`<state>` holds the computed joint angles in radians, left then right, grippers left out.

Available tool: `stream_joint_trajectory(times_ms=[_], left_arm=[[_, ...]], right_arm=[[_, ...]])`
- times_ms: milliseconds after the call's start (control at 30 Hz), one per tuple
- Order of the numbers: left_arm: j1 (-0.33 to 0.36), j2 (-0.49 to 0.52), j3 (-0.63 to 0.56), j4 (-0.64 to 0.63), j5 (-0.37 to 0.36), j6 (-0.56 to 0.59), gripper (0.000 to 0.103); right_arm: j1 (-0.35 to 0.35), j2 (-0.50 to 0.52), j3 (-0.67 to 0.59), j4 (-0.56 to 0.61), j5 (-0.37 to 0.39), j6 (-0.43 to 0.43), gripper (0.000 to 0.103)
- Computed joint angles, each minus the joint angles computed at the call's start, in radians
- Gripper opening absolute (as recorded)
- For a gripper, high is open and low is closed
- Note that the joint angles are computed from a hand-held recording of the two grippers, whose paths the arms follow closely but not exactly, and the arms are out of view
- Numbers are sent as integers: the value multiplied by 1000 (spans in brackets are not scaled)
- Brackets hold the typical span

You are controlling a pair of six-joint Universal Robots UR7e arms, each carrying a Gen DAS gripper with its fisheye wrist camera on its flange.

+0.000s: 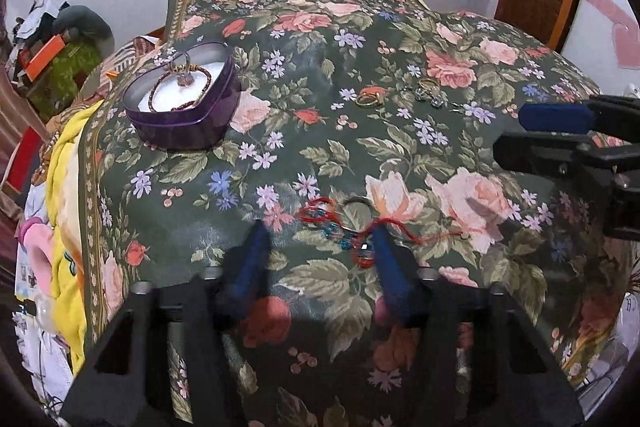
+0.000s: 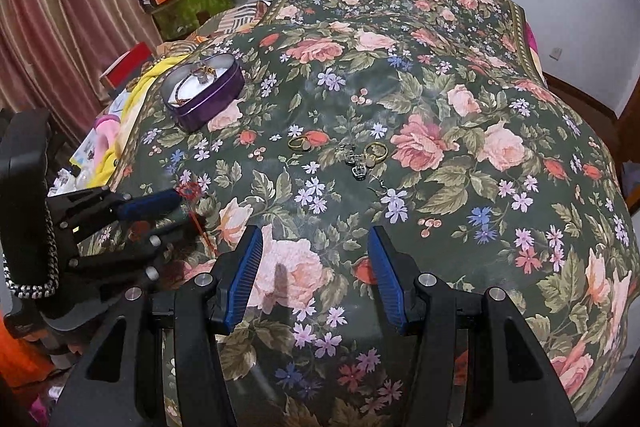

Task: Organize jewelry
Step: 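Grasp the red-and-blue string bracelet with the left tool while the right tool grasps a silver ring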

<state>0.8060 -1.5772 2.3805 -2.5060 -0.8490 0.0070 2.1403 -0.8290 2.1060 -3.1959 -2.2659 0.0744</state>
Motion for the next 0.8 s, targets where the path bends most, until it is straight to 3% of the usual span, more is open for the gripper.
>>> stream_joint_trajectory(times_ms=[67, 167, 333, 800], left_arm=[[4, -1, -2, -1, -5, 0, 20], [12, -17, -3, 9, -18, 3, 7], [33, -60, -12, 29, -60, -9, 6], [84, -139, -41, 3, -70, -16, 6]], right_arm=[[0, 3, -5, 5, 6, 0, 51], [4, 12, -17, 12, 13, -6, 51], [15, 45, -55, 43, 23, -25, 51], [13, 154, -186, 161, 84, -70, 50]])
